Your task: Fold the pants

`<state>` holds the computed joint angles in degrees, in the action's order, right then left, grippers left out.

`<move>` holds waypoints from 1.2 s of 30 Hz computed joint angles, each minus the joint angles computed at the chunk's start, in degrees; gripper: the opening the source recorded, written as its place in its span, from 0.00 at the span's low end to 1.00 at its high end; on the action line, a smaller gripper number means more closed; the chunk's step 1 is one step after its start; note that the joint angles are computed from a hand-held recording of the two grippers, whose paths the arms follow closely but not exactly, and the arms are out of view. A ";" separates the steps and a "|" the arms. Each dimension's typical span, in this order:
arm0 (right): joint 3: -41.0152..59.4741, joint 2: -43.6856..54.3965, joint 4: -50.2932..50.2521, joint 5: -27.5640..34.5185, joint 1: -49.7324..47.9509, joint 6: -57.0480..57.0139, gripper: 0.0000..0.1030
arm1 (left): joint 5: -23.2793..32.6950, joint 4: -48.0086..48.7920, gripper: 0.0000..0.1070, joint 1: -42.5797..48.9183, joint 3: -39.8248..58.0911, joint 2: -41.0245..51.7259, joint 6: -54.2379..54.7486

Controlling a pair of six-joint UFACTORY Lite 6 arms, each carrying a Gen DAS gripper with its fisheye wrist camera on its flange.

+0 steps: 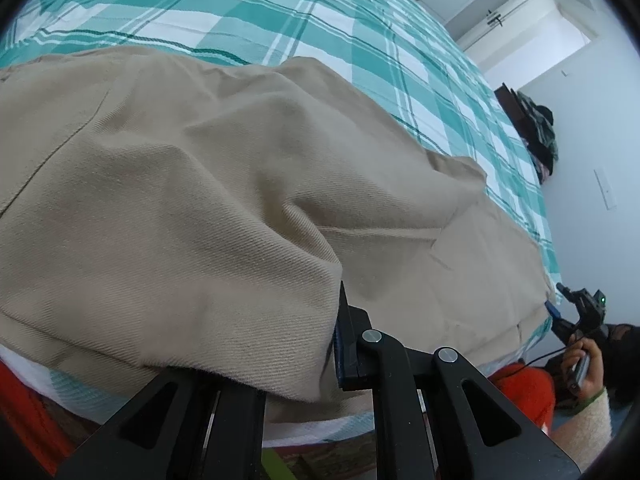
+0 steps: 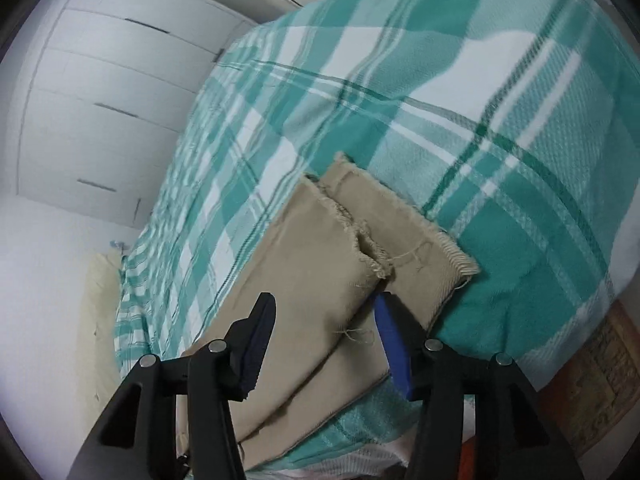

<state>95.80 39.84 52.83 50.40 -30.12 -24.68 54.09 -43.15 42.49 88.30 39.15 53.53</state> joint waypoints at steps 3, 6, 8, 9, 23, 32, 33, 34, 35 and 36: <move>3.87 2.83 -5.18 -1.48 1.77 7.04 0.46 | -0.39 -0.24 0.09 -0.32 -0.28 -0.10 0.02; 8.33 5.86 -10.90 -4.04 4.40 11.59 0.03 | -0.17 -0.28 0.08 -0.14 -0.55 -0.72 -0.14; 10.10 6.24 -14.79 -5.08 5.89 13.06 0.03 | 1.89 -1.77 0.05 0.62 -1.26 -2.68 0.97; 8.68 4.32 -13.14 -5.94 5.76 11.15 0.03 | 2.81 -2.82 0.05 0.87 -2.11 -4.16 2.15; -7.27 -6.09 -19.91 -16.80 3.71 4.32 0.03 | -2.59 0.34 0.06 -4.96 -8.19 -5.05 3.42; -11.95 -10.48 -23.33 -21.84 5.17 5.50 0.12 | -1.75 6.42 0.31 -4.10 -9.87 -8.43 1.11; -12.71 -11.16 -21.54 -21.90 4.56 3.98 0.23 | -0.40 7.52 0.40 -3.25 -11.10 -10.23 2.09; -14.02 -12.22 -17.34 -21.67 3.30 0.58 0.30 | 0.35 8.65 0.58 -2.48 -12.79 -12.48 2.98; -15.41 -13.60 -15.40 -21.87 2.48 -0.75 0.44 | 0.46 9.99 0.68 -0.84 -15.97 -16.45 4.82; -18.06 -16.23 -15.86 -23.95 2.03 0.21 0.51 | 0.83 10.64 0.68 1.01 -18.59 -19.82 6.87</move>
<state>77.74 23.61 36.97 26.45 -28.09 -24.47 54.91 -32.51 43.50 69.72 19.33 60.40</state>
